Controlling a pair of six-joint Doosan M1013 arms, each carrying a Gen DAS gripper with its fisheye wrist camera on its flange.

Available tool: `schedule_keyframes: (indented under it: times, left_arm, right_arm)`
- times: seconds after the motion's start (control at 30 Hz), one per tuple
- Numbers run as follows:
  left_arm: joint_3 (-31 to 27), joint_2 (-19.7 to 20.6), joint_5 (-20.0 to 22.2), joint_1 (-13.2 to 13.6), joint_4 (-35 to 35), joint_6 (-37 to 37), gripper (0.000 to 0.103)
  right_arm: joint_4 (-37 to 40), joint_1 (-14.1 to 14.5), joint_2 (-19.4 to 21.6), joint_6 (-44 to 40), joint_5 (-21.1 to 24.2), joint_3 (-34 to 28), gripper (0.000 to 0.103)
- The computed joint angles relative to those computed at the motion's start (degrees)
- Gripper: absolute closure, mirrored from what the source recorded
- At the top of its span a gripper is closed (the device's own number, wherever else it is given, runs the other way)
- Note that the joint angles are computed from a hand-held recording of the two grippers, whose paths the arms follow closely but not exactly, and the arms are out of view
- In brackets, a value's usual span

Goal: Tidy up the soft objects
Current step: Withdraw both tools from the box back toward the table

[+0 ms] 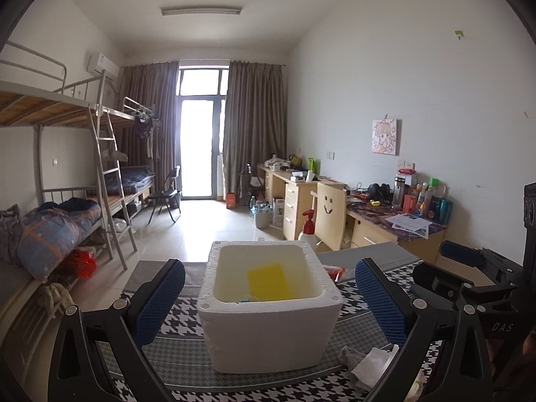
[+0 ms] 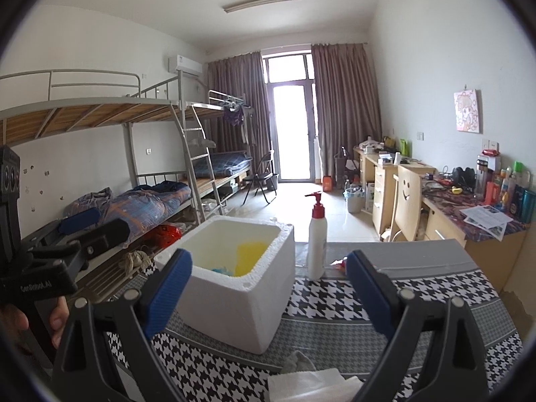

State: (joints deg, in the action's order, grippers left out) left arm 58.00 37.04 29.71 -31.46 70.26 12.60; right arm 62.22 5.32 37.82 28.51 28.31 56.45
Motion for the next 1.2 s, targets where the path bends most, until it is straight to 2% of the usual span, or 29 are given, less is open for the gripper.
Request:
schedule_keyframes:
  times: [0.2,0.33,0.43,0.53,0.77,0.9,1.2]
  left_arm:
    - [-0.3,0.4,-1.2,-0.1,-2.8,3.3,0.001]
    - [1.4,-0.2,-3.5,-0.1,-0.1,-0.2,0.001]
    - [2.4,-0.5,-4.0,-0.4,3.7,-4.0,0.001]
    - [2.8,-0.6,-4.5,-0.5,4.6,-5.2,0.001]
    - [3.1,-0.1,-2.7,-0.8,5.9,-8.3,0.001]
    - [2.7,0.4,-2.4,-1.0,4.4,-7.4,0.001]
    - [4.1,0.7,-3.5,-1.1,6.3,-8.4,0.001]
  right_arm:
    - [3.4,-0.2,-1.1,-4.2,-2.1,2.9,0.008]
    - [5.1,-0.4,-1.6,-6.0,-2.7,4.1,0.008]
    - [7.4,-0.6,-1.8,-7.8,-3.3,4.9,0.008]
    - [9.5,-0.7,-2.2,-9.4,-4.0,5.8,0.008]
    - [10.3,-1.0,-2.4,-9.7,-4.8,6.9,0.008]
    - [11.5,-1.0,-2.5,-10.0,-5.6,7.6,0.008]
    - [10.9,-1.1,-3.1,-11.5,-7.2,10.1,0.008]
